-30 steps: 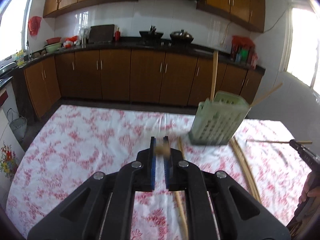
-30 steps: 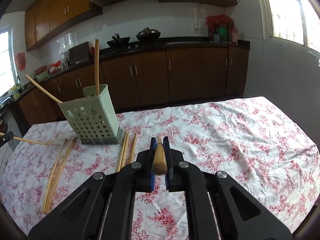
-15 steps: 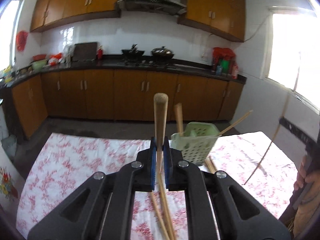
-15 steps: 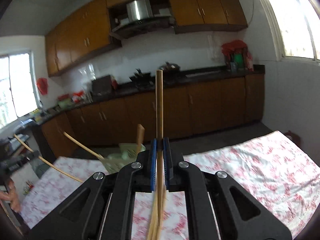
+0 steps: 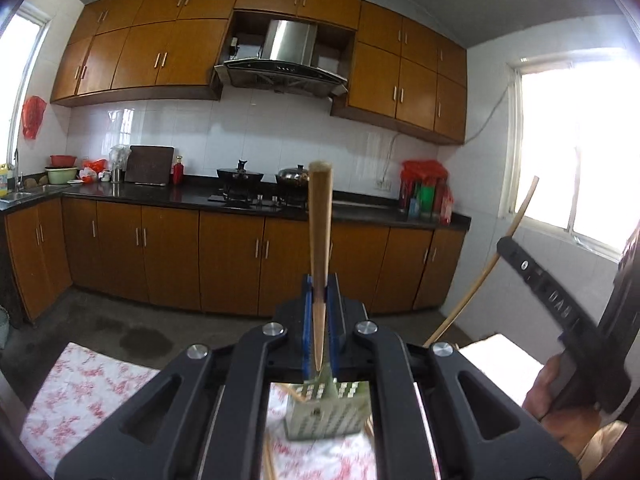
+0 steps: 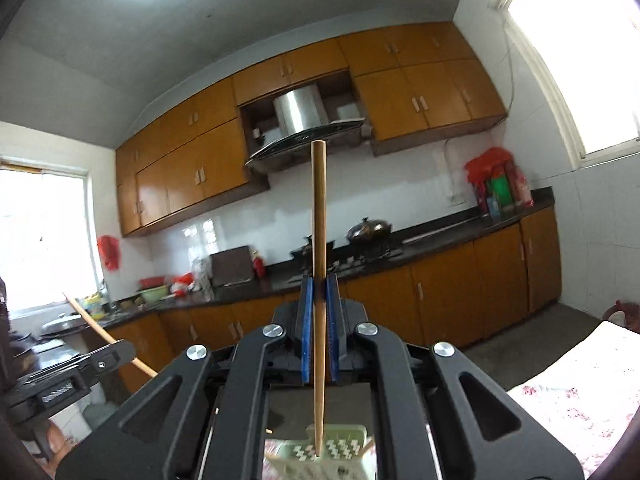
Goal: Organize utensils
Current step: 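Drop the chopsticks into the green holder by opening both tools, then return both tools to the table and close each on another chopstick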
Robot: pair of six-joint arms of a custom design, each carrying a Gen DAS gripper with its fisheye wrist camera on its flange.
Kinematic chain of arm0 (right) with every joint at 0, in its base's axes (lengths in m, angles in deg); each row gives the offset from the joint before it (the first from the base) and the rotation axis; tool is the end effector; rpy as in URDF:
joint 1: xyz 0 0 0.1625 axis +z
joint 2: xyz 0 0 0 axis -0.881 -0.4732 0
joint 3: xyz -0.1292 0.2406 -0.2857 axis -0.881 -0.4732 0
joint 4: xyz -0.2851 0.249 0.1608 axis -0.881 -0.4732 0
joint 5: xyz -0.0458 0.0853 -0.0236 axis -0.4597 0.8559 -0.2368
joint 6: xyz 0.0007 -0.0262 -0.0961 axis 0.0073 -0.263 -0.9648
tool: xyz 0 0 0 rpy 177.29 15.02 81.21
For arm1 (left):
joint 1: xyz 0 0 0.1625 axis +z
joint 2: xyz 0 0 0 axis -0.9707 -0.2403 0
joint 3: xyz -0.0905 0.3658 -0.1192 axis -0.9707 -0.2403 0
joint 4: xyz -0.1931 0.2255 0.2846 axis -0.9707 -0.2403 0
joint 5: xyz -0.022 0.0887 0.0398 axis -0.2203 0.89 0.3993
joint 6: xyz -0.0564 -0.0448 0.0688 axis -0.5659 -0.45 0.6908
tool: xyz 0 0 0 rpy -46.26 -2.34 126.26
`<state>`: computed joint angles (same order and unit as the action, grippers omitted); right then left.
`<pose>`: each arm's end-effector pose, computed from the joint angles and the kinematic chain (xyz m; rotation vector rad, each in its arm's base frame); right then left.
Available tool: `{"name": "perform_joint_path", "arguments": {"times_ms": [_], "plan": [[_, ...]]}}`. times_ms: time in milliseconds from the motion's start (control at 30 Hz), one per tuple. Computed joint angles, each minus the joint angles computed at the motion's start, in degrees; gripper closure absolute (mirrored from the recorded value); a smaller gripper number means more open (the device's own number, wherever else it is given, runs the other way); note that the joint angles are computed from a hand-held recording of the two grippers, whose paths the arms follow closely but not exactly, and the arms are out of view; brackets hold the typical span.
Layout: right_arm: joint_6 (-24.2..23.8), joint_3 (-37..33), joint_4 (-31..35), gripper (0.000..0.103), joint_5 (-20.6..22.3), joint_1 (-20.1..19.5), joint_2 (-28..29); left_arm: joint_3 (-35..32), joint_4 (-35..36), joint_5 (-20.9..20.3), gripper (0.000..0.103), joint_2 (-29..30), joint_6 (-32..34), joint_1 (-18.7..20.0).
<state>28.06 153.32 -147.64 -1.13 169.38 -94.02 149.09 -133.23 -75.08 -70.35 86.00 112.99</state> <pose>0.3504 -0.6305 0.3023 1.0124 -2.2730 1.8997 -0.3731 -0.5584 0.3611 0.4442 1.9349 -1.6528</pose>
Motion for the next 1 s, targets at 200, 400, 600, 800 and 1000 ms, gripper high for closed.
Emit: {"name": "perform_joint_path", "arguments": {"times_ms": [200, 400, 600, 800, 1000], "plan": [[-0.78, -1.36, 0.67, 0.095, -3.11, -0.94, 3.73, -2.37, 5.08, -1.1, 0.095, 2.89, -3.13, 3.64], [-1.03, -0.19, 4.92, 0.095, -6.08, -1.46, 3.5, -0.12, 8.2, -2.53, 0.095, 2.26, -8.0, 6.04], [-1.38, 1.57, 7.01, 0.06, -7.46, -1.2, 1.83, 1.87, 9.13, -2.34, 0.089, 0.98, -10.46, 6.35], [-1.72, 4.22, 6.83, 0.056, -7.98, -0.77, -1.05, 3.46, 7.56, -0.28, 0.079, -0.11, -10.19, 5.01], [-3.21, 10.44, 5.77, 0.053, -10.05, -1.48, -6.82, 7.82, 6.1, 4.86, 0.073, -3.15, -10.95, 1.98]]}}
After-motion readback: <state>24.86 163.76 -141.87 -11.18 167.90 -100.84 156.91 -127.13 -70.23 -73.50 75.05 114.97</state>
